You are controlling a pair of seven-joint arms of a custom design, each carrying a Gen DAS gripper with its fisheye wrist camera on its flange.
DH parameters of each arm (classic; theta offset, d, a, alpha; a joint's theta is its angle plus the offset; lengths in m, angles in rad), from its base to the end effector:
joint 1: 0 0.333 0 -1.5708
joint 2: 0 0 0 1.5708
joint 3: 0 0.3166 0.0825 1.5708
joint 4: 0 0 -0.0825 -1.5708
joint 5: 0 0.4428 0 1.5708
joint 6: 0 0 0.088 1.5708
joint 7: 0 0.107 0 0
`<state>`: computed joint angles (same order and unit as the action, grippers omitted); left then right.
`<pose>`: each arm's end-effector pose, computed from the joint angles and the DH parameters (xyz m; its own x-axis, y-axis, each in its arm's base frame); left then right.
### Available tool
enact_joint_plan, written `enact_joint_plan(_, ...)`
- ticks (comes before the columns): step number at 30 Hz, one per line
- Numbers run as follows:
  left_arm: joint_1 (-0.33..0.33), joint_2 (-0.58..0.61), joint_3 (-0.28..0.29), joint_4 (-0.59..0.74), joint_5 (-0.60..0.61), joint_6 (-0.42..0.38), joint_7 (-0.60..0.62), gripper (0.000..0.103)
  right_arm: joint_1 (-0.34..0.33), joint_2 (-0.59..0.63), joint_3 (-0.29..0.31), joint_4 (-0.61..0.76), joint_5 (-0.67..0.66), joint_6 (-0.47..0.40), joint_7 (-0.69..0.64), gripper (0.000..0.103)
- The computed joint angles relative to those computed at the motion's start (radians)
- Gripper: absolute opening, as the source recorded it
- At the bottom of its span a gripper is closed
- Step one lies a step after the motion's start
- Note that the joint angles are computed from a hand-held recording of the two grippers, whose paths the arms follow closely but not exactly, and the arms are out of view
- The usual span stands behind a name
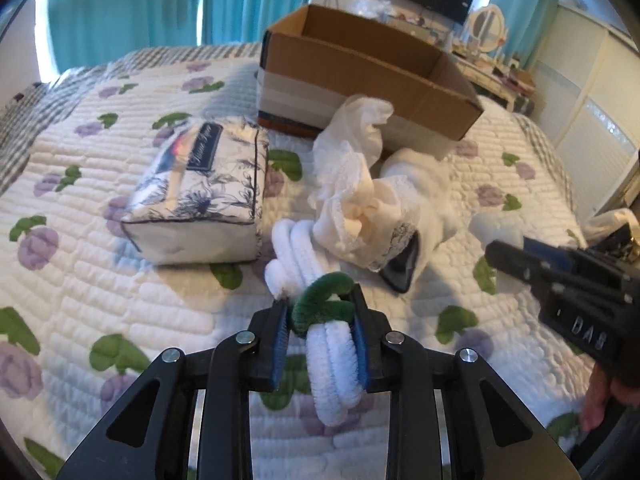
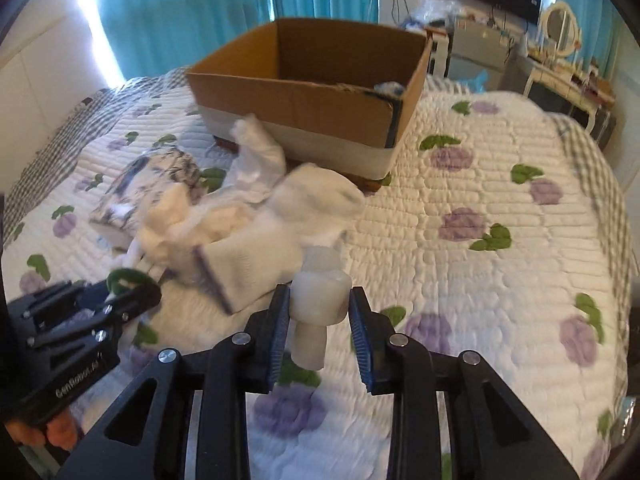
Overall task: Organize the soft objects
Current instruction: 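Grasp the white pipe-cleaner bundle with the left tool while the right tool grasps a white roll, then carry both items over the box and release them inside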
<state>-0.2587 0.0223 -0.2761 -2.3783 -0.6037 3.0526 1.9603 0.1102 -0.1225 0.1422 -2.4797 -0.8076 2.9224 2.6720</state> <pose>0.5165 -0.2543 0.3359 -0.3810 -0.9078 0.1753 -0.7748 0.2101 -0.5963 0.5043 0.1764 0.3438 -0.0866 -0.9954 -0.0400 -0.7905 0.0931 -0.6054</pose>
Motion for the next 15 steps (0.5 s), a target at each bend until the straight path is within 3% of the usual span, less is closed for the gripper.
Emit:
enact_joint_plan(4,-0.031,-0.059,0.013,-0.029,-0.156,-0.003,0.134,0.026,0.004,-0.057,0.048,-0.017,-0.112,-0.072,0.105,0.029)
enact_joint_plan(7,-0.083,-0.102,0.055,-0.052,-0.237,-0.003,0.209,0.026,0.015,-0.099,0.055,-0.041,-0.096,-0.045,0.108,0.029)
enact_joint_plan(15,-0.215,-0.223,0.183,-0.101,-0.376,-0.029,0.366,0.026,-0.022,-0.203,0.141,-0.07,-0.095,-0.037,0.148,0.029)
